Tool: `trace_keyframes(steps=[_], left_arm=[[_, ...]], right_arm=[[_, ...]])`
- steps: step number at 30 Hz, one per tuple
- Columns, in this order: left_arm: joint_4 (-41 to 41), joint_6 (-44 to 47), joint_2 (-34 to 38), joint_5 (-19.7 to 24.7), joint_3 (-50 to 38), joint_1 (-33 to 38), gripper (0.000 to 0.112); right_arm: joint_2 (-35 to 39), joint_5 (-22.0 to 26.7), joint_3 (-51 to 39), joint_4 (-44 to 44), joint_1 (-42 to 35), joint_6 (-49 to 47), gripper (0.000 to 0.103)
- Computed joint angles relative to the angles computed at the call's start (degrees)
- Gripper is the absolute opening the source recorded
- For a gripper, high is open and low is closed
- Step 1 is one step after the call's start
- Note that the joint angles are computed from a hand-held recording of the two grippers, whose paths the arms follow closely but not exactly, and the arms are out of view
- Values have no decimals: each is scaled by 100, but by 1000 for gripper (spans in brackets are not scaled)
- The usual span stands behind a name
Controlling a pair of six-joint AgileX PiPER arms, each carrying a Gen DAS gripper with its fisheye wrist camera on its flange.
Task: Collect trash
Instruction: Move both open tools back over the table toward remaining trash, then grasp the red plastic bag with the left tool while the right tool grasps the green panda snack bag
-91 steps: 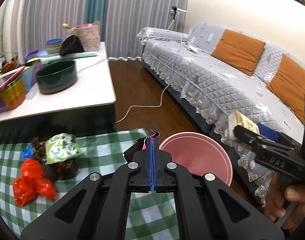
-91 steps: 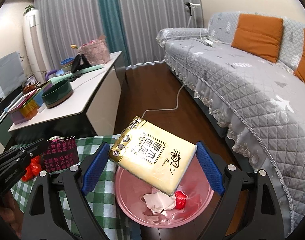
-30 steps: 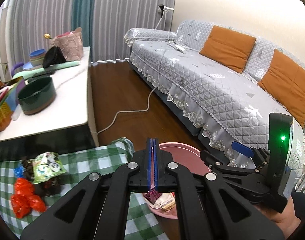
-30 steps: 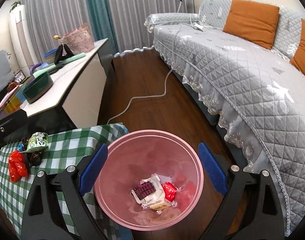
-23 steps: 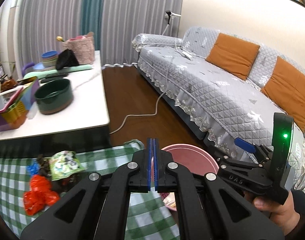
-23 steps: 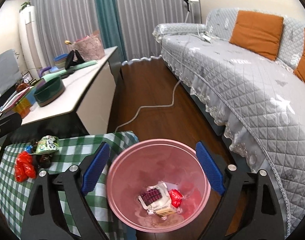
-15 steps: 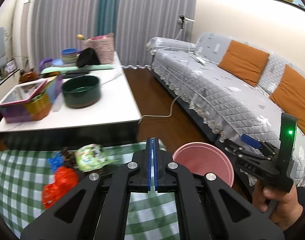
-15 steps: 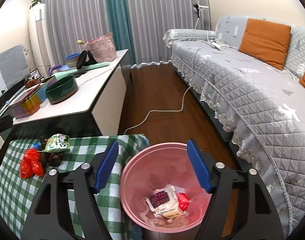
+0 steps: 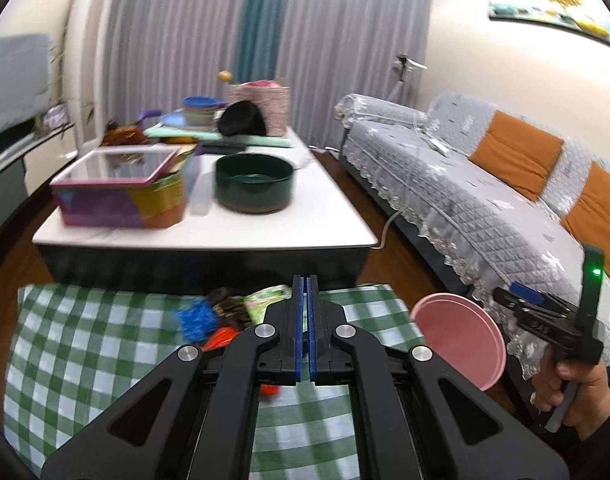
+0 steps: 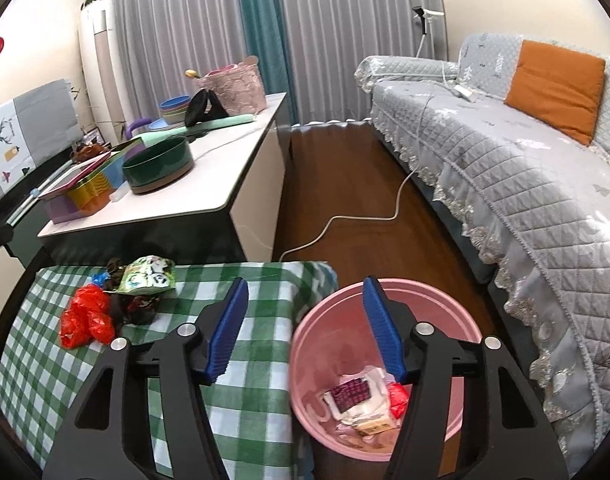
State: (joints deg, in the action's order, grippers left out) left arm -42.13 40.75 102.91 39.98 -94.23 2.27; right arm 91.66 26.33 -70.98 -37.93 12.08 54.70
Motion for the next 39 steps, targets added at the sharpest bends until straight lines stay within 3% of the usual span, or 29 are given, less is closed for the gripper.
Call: trace_keyframes(steps=[12,26,28,35,37,39], left_arm=[[-165,-208,452,-327,103,737,2],[232,-157,986,-80,-41,1103,2],[305,-234,1090,-21,-146,1086,2],[618,-525,1493,140,-549,929,2],[703,-581,1589,181,-632,888,9],[780,-635,1661,156,-668,850,29]], right_arm=[[579,-565,-434,461,282,-208,54],[2086,-542,-2052,1849,837,-1577,54],[2271,-509,-2275,2164,834,-1858,54],[2991,-116,-3191,4810,525,-3761,57],[3197,64,-3436,5304,451,-4067,58],[3427,249,-3710,5636,390,-4234,61]])
